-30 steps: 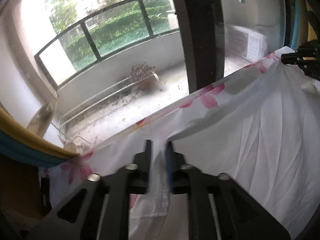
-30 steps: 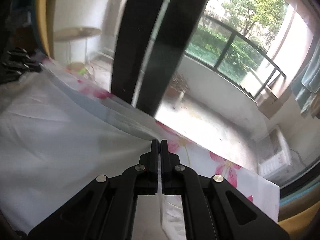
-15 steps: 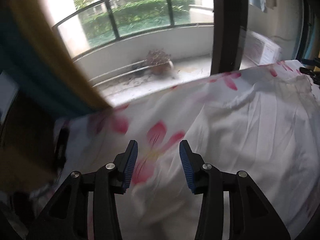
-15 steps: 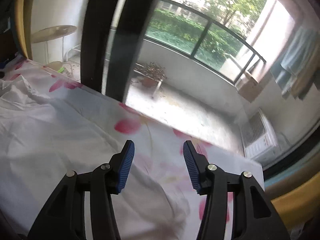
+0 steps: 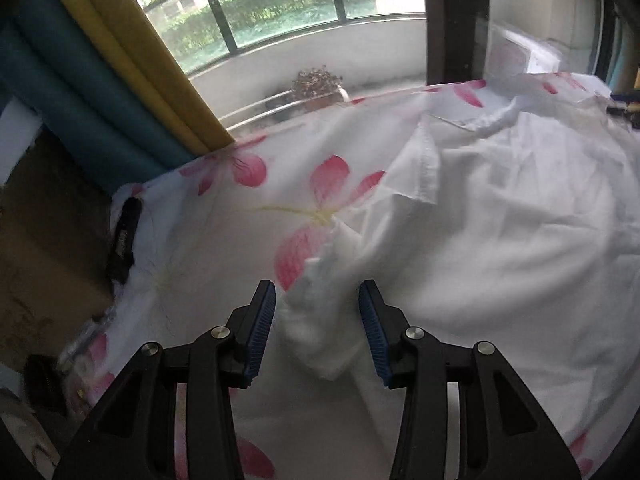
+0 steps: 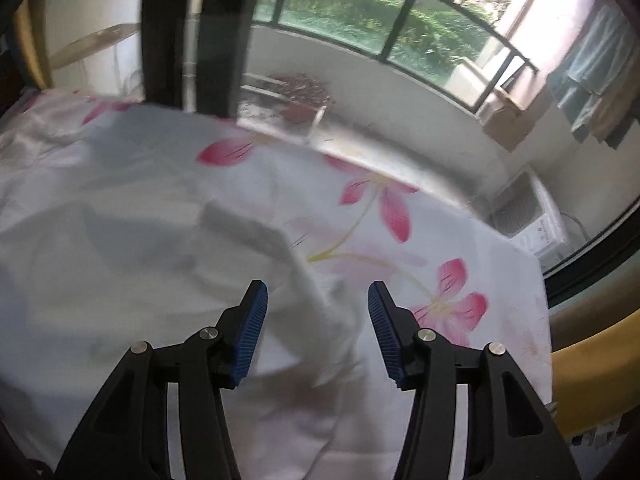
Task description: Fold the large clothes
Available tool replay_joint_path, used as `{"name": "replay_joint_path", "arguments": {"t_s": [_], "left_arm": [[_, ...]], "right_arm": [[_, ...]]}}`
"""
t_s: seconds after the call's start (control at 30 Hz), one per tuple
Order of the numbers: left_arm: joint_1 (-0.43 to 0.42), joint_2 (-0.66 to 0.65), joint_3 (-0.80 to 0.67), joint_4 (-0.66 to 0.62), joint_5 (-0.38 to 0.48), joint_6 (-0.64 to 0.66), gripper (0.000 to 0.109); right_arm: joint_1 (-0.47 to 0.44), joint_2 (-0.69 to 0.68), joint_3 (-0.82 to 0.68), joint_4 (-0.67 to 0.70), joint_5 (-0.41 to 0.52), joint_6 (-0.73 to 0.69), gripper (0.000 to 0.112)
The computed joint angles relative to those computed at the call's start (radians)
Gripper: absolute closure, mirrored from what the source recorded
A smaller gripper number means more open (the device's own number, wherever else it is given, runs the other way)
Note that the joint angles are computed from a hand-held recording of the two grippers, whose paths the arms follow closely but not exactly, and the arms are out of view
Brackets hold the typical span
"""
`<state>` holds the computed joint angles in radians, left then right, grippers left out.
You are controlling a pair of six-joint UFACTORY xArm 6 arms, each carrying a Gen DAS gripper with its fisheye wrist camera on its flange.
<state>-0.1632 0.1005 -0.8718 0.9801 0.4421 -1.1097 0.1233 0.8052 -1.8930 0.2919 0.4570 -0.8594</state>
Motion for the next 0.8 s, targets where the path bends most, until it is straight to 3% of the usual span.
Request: {"name": "replay_joint_path", "arguments": {"t_s": [0.13,0.3,0.5,0.6,0.67,0.8], "left_arm": [[0.013,0.033,-0.055,0.043,0.064,-0.046,0.062],[0.053,0.021,-0.077,0.14,0.134,-0.241,0.062],[0.093,-0.091,0.018,0.178,0.037,-0.326,0.062],[0.086,-0.134,0.069,0.179,-0.05,-0.288,0.062],[0.059,-0.125,0.077,0.12,-0.079,-0.177,0.062],[0.009,-0.024,0.009,0.065,0.02,-0.067,0.062]], "right_arm": [[0.0,0.059,-0.073,-0.165,-0.126,0.16,0.06],[-0.02,0.074,-0.102,-0.329,-0.237,0.385,0.06],[-0.016,-0.036,0.061,-0.061,-0.203,0.151,0.06],[-0.019,-0.086,0.152,0.015,-0.179,0.063,0.059],[-0.02,-0.116,0.203,0.047,-0.156,0.022,0.059],[-0.026,-0.124,0.241,0.047,-0.135,0.014,0.059]]}}
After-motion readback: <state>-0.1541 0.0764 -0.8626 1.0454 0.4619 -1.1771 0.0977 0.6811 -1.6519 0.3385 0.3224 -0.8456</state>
